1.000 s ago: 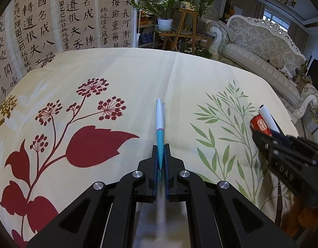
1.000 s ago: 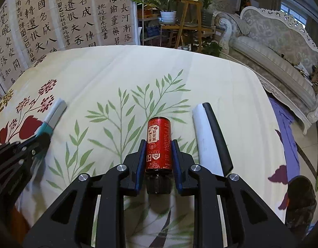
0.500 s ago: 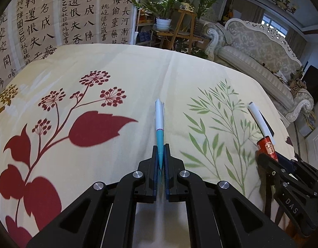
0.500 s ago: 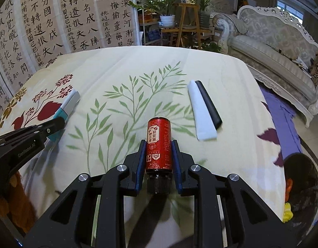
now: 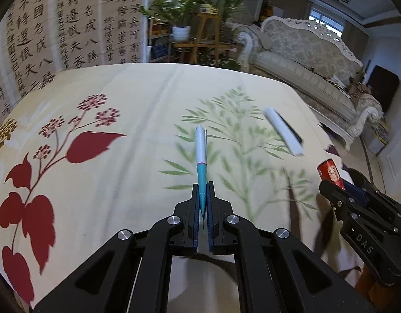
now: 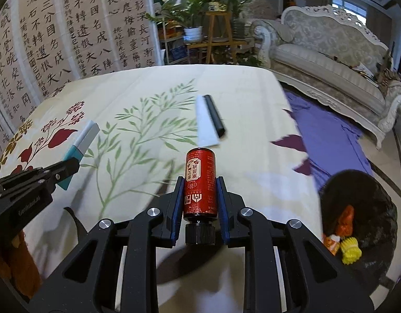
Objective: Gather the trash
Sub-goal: 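Carry the blue tube and red tube over the black bin, then open both grippers to drop the tubes into the bin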
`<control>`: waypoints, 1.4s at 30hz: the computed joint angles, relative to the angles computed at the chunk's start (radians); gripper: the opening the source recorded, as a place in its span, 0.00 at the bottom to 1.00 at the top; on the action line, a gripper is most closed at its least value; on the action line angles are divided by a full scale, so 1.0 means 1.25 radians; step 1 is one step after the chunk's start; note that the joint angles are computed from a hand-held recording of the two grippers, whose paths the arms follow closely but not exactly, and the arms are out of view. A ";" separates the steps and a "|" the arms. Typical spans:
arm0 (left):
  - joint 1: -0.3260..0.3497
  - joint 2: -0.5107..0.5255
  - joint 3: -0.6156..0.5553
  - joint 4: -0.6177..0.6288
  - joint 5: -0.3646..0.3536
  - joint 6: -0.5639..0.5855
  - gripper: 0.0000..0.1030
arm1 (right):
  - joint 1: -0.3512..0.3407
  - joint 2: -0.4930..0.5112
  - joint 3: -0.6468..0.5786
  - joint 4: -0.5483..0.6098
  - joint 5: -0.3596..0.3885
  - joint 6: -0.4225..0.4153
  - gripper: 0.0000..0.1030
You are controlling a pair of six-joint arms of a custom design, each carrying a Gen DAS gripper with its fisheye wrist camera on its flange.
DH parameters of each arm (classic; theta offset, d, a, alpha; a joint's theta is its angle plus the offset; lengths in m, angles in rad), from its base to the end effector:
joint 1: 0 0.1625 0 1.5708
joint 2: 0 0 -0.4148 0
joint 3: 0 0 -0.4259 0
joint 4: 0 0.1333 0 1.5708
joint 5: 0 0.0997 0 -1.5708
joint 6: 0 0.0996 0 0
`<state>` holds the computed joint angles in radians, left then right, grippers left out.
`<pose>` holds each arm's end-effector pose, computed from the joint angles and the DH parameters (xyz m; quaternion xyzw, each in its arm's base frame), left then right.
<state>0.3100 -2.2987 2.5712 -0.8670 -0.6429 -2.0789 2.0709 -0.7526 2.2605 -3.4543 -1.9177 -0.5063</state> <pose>-0.0689 -0.2458 0.2415 -0.1216 0.8082 -0.4348 0.3783 0.3062 -0.3530 -0.0296 0.4384 -0.8633 0.1834 0.1701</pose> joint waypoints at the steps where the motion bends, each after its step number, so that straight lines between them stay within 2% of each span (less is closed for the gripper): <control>1: 0.002 0.015 0.003 -0.032 0.005 0.023 0.05 | -0.006 -0.009 0.007 -0.007 -0.001 0.000 0.22; 10: 0.014 0.145 0.019 -0.280 0.036 0.175 0.05 | -0.055 -0.076 0.059 -0.073 -0.016 -0.012 0.22; 15: 0.035 0.251 0.024 -0.475 0.057 0.307 0.05 | -0.093 -0.110 0.081 -0.117 -0.031 -0.024 0.22; 22: 0.076 0.427 0.023 -0.796 0.083 0.512 0.05 | -0.157 -0.152 0.103 -0.154 -0.053 -0.031 0.22; 28: 0.119 0.565 0.001 -1.034 0.083 0.665 0.05 | -0.207 -0.175 0.110 -0.182 -0.063 -0.037 0.22; 37: 0.153 0.732 -0.053 -1.249 0.086 0.832 0.05 | -0.261 -0.198 0.110 -0.196 -0.062 -0.041 0.22; 42: 0.174 0.789 -0.077 -1.320 0.086 0.901 0.05 | -0.282 -0.203 0.101 -0.191 -0.056 -0.045 0.23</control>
